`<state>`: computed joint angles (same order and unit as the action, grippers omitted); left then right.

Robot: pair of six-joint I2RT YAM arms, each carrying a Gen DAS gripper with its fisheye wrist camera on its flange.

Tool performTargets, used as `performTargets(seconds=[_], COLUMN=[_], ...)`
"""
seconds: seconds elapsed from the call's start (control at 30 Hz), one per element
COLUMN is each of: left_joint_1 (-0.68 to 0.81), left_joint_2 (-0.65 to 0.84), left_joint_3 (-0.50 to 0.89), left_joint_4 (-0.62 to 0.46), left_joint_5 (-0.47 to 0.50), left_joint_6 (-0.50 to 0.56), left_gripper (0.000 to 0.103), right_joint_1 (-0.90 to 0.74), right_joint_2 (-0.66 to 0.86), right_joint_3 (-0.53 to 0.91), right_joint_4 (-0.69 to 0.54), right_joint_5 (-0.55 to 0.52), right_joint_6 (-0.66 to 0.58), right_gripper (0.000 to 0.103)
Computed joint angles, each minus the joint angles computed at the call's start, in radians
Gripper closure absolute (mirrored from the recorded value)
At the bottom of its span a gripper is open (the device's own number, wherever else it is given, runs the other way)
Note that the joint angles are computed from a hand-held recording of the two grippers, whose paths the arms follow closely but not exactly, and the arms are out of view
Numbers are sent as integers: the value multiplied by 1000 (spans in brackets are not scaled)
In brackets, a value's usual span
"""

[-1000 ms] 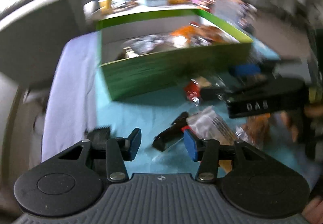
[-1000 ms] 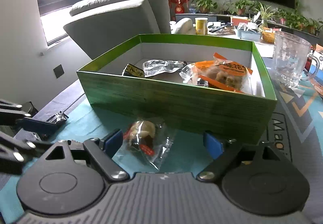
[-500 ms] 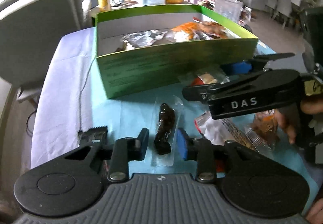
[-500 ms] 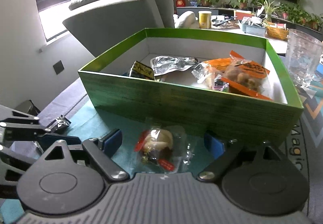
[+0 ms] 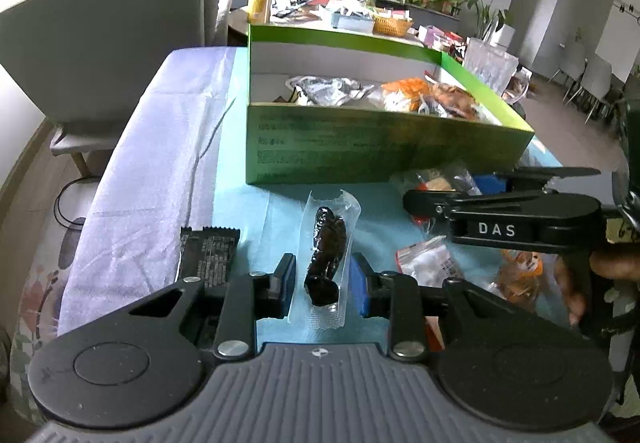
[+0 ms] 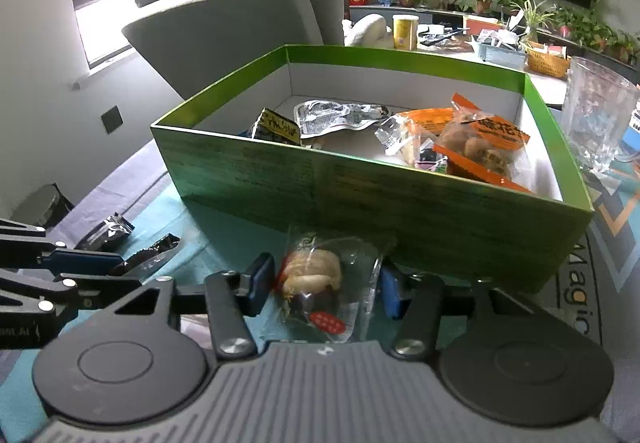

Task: Organize snacks
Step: 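Grasp the brown stick snack in clear wrapper with the left gripper, then grasp the clear bag with a round cake using the right gripper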

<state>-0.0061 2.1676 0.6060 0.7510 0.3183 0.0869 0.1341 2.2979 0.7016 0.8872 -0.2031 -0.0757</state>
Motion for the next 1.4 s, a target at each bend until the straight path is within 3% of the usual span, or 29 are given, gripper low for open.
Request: performTargets(seconds=[0.4,0.6,0.77,1.0,1.4], left_joint_1=[-20,-30,-29,-19,-4], left_joint_2=[-80,-73,-61,-39,-30], left_joint_3=[-68,-64,-56,-37,-31], left_joint_4=[64,59,50,40,44], left_joint_5=[-12,-21,-15,1,15], left_joint_6=[-17,-19,-23,-29,-46], left_gripper=[76,75,75,75,75], right_joint_1=[-20,-24,3,36,64], right_joint_2=[-35,-15,3,30,19], right_joint_3=[-69,-61,-116,-73,-109], right_joint_4=[72,57,194,128,172], right_joint_5=[-29,18,99,175,213], right_joint_6=[-5,-6,-62,-77,-126], right_gripper=[56,54,53,54,55])
